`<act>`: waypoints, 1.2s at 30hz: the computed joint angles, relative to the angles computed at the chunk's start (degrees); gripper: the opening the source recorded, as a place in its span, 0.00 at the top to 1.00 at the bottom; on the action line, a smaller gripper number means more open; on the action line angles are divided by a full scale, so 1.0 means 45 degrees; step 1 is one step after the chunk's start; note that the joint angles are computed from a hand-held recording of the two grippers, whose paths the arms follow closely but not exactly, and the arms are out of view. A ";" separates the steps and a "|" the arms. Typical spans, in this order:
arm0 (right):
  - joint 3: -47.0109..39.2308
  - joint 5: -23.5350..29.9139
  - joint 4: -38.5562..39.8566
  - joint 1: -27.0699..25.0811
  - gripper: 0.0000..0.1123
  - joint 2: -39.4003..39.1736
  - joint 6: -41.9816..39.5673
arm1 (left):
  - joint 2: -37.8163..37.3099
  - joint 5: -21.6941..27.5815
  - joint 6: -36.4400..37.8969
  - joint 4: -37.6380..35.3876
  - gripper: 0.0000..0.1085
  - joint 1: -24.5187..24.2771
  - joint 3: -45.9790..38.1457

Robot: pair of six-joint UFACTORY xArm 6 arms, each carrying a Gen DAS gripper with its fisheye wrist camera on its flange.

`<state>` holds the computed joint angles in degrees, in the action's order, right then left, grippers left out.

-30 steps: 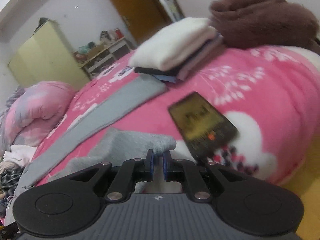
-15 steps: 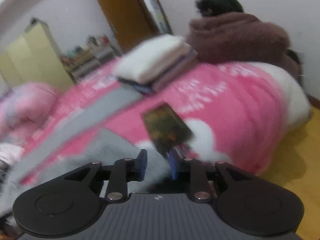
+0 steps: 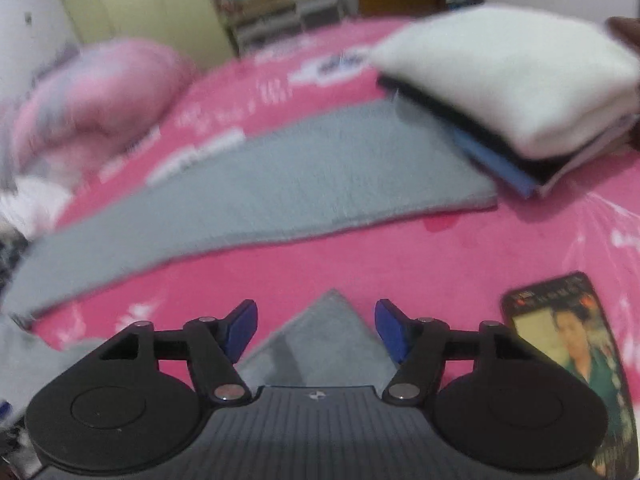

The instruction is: Fold clothes

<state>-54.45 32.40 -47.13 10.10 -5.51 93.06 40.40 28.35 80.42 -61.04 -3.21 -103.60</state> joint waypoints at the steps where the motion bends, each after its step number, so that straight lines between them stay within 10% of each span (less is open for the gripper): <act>1: 0.0016 -0.0101 0.0318 -0.0063 0.61 0.0132 -0.0379 | -0.0012 0.0053 0.0066 -0.0079 0.05 0.0028 0.0013; 4: 0.0099 -0.0135 0.0490 -0.0025 0.91 0.0247 -0.0826 | -0.0012 0.0070 0.0228 -0.0318 0.05 0.0048 0.0022; 13: 0.1352 0.3951 -0.3603 0.1104 0.93 -0.2184 0.3854 | 0.0019 -0.0327 0.0286 -0.0577 0.05 -0.0104 0.0116; 17: 0.2085 0.3077 -0.3550 0.0399 0.93 -0.2395 0.4726 | -0.0042 -0.0394 0.0396 -0.0692 0.05 -0.0106 0.0213; 22: 0.2587 0.2733 -0.3836 0.0166 0.87 -0.2645 0.5944 | -0.0018 -0.0250 0.0486 -0.0749 0.05 -0.0054 0.0152; 26: 0.2304 0.5168 -0.3827 0.1256 0.81 -0.3209 0.6158 | -0.0016 -0.0097 0.0671 -0.0956 0.05 0.0009 0.0136; 32: 0.3709 0.0596 -0.7149 0.1634 0.61 -0.5267 1.0540 | -0.0127 0.0290 0.0525 -0.0922 0.05 0.0186 0.0190; 36: 0.3328 0.1856 -0.6515 0.3815 0.57 -0.4537 0.9636 | -0.0376 0.0765 0.0562 -0.0781 0.05 0.0394 0.0430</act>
<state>-39.47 40.75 -76.44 27.27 -25.93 136.43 38.70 31.79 82.95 -64.56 -1.43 -101.66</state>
